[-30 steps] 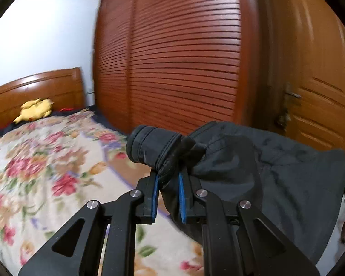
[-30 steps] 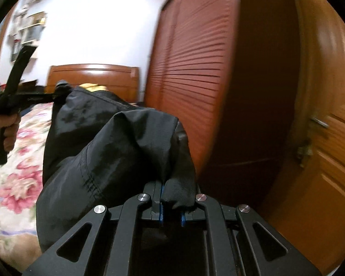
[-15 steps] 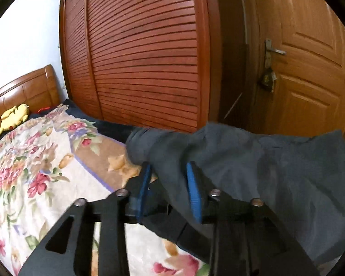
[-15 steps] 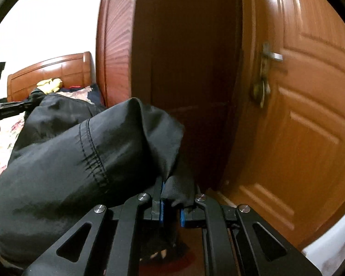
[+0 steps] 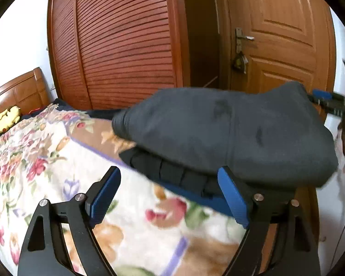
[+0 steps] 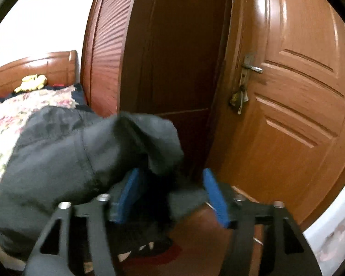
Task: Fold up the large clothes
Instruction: 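Lower the jacket onto the clothes stack and open both tools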
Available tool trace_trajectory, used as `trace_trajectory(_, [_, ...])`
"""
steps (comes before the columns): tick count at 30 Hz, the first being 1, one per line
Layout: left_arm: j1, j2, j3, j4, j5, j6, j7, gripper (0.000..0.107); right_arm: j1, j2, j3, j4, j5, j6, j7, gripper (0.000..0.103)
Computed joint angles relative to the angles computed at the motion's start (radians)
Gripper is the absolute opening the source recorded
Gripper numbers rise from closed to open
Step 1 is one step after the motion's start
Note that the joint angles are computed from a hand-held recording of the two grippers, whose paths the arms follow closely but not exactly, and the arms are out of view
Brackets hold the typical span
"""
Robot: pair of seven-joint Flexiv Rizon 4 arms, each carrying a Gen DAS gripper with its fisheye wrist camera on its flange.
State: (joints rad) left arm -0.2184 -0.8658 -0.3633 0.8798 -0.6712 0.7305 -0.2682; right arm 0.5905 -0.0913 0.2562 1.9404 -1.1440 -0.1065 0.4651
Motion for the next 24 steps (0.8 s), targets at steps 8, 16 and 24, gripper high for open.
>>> trace_trajectory(8, [0.08,0.13,-0.032,0.243,-0.103,0.064,0.124,0.087,0.059,-0.036,0.004,-0.058,-0.12,0.006,-0.042,0.069])
trace_trajectory(16, [0.136,0.224,-0.015,0.402,-0.216,0.077,0.203,0.103,0.01,-0.032,-0.023,-0.033,-0.065,0.24,-0.049,0.069])
trace_trajectory(24, [0.176,0.274,0.027,0.483,-0.303,0.082,0.229,0.103,0.01,0.012,0.013,-0.039,0.006,0.182,-0.044,0.07])
